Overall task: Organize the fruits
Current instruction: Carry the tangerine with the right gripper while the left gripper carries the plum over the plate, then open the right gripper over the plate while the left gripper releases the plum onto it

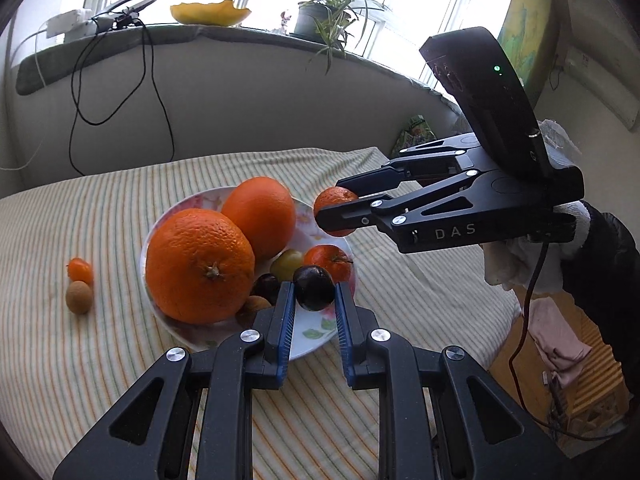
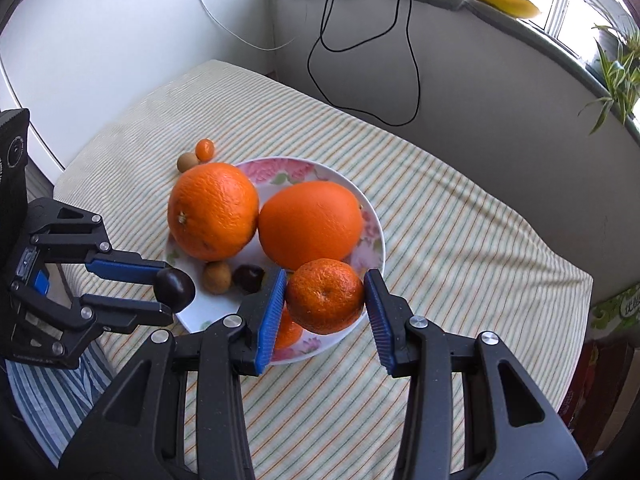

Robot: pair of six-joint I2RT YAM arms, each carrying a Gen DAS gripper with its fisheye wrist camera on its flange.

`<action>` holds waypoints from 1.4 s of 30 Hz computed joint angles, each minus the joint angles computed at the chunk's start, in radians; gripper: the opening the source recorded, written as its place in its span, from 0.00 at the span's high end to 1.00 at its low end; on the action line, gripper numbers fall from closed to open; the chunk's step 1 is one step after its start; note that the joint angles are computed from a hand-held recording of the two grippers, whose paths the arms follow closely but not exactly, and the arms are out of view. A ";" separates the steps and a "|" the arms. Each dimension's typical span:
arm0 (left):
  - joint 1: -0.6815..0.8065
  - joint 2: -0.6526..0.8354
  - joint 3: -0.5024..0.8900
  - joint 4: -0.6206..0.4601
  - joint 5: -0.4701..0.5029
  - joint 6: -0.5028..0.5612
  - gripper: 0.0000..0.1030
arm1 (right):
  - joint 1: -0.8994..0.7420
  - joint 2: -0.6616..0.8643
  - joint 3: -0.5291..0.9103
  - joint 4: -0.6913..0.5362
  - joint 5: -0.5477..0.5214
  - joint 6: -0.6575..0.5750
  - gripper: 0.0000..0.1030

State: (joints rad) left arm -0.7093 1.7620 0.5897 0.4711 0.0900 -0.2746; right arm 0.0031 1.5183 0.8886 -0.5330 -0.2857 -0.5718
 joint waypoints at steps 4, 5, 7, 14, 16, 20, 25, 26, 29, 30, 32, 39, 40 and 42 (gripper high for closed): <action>-0.019 0.013 0.022 -0.019 -0.026 0.008 0.82 | -0.013 0.025 0.004 0.015 -0.006 0.001 0.59; -0.022 0.015 0.024 -0.022 -0.030 0.010 0.82 | -0.016 0.032 0.007 0.014 -0.015 0.000 0.59; -0.024 0.022 0.033 -0.029 -0.038 0.014 0.82 | -0.019 0.042 0.013 0.014 -0.024 0.003 0.59; -0.031 0.033 0.045 -0.039 -0.065 0.008 0.81 | -0.018 0.058 0.020 0.022 -0.040 0.004 0.59; -0.033 0.038 0.054 -0.048 -0.072 0.008 0.81 | -0.017 0.061 0.023 0.020 -0.041 0.002 0.59; -0.036 0.041 0.057 -0.046 -0.081 0.009 0.74 | -0.010 0.064 0.017 0.025 -0.029 -0.003 0.59; -0.035 0.049 0.063 -0.046 -0.082 0.008 0.72 | -0.016 0.039 0.004 0.040 -0.045 0.004 0.35; -0.035 0.049 0.063 -0.046 -0.085 0.007 0.72 | -0.018 0.034 0.006 0.036 -0.051 0.005 0.35; -0.035 0.044 0.060 -0.046 -0.086 0.007 0.67 | -0.024 0.023 0.011 0.033 -0.058 0.008 0.35; -0.035 0.041 0.058 -0.043 -0.086 0.006 0.64 | -0.025 0.020 0.014 0.030 -0.061 0.009 0.35; -0.034 0.037 0.055 -0.042 -0.086 0.005 0.64 | -0.026 0.013 0.017 0.028 -0.063 0.009 0.35; -0.034 0.024 0.048 -0.042 -0.092 0.006 0.59 | -0.010 -0.002 0.019 0.030 -0.057 0.013 0.35; -0.034 0.022 0.045 -0.040 -0.091 0.006 0.59 | -0.008 -0.003 0.018 0.033 -0.056 0.015 0.35; -0.033 0.018 0.042 -0.040 -0.091 0.004 0.58 | -0.005 -0.002 0.017 0.038 -0.054 0.018 0.35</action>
